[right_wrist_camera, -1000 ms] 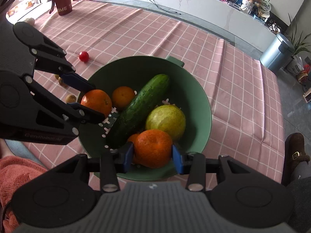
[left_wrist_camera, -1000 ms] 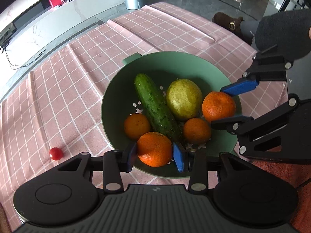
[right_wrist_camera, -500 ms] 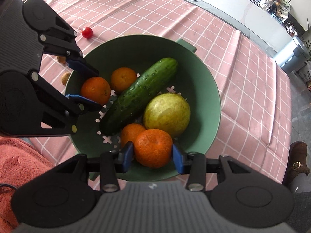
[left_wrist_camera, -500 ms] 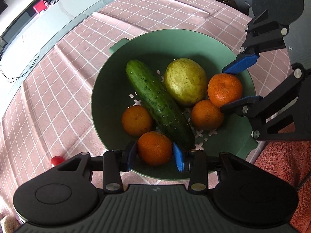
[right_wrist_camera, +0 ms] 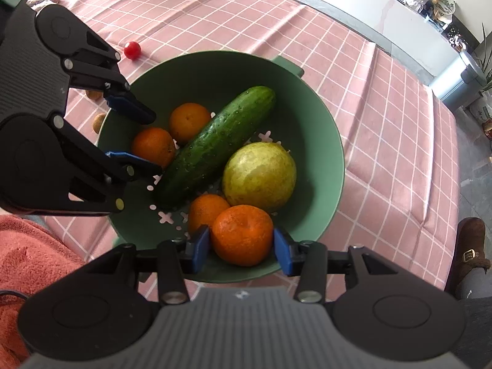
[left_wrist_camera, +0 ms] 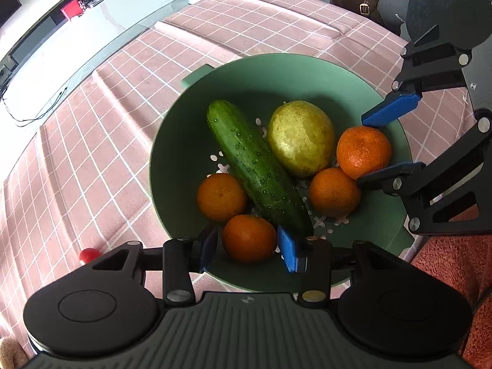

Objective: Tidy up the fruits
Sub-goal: 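Open both grippers to release the oranges and withdraw toward the small brown fruits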

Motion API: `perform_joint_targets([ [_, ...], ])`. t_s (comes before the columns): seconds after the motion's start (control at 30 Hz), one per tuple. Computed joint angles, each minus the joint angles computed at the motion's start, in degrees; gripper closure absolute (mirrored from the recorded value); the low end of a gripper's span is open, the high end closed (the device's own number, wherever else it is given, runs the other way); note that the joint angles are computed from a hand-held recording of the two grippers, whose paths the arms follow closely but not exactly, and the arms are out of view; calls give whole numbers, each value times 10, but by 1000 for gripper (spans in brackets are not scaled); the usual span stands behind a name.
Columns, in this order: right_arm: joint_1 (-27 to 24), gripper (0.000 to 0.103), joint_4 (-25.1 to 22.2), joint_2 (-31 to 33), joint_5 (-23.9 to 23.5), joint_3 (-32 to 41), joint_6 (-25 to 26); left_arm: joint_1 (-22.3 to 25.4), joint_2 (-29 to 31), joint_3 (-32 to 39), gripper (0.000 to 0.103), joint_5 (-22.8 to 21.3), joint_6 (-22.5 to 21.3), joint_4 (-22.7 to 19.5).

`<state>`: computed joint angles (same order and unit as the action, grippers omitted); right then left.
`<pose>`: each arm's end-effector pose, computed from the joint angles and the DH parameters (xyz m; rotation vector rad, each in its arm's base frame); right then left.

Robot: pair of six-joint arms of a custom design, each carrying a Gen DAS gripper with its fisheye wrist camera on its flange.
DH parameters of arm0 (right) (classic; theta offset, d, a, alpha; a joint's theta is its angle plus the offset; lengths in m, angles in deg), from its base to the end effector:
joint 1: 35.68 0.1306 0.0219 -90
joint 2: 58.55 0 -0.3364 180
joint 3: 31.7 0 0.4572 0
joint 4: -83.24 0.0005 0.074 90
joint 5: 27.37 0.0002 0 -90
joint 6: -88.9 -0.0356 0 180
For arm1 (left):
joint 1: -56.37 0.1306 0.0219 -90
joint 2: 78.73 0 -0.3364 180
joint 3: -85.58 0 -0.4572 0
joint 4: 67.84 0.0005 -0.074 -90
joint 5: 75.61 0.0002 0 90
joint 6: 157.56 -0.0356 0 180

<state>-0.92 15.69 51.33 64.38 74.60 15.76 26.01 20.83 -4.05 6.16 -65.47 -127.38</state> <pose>0.5167 0.3567 0.3146 -1.2176 2.5341 0.0303 0.4929 -0.2834 0.2874 0.6345 2.6714 0.0456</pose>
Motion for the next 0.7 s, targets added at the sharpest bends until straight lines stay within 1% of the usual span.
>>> perform_joint_targets([
  [0.03,1,58,2,-2,1,-1,-2,0,-5,-1,43,-2,2,2],
  [0.23,6,51,25,-23,-2,-11,-18,4,-53,-31,42,-5,10,27],
  [0.37,12,50,48,-44,-4,-23,-45,12,-103,-65,42,-5,29,50],
  [0.5,23,50,82,-68,-16,-42,-92,25,-162,-103,42,0,56,70],
  [0.7,50,50,163,-106,-40,-85,-188,51,-251,-165,42,8,92,92],
])
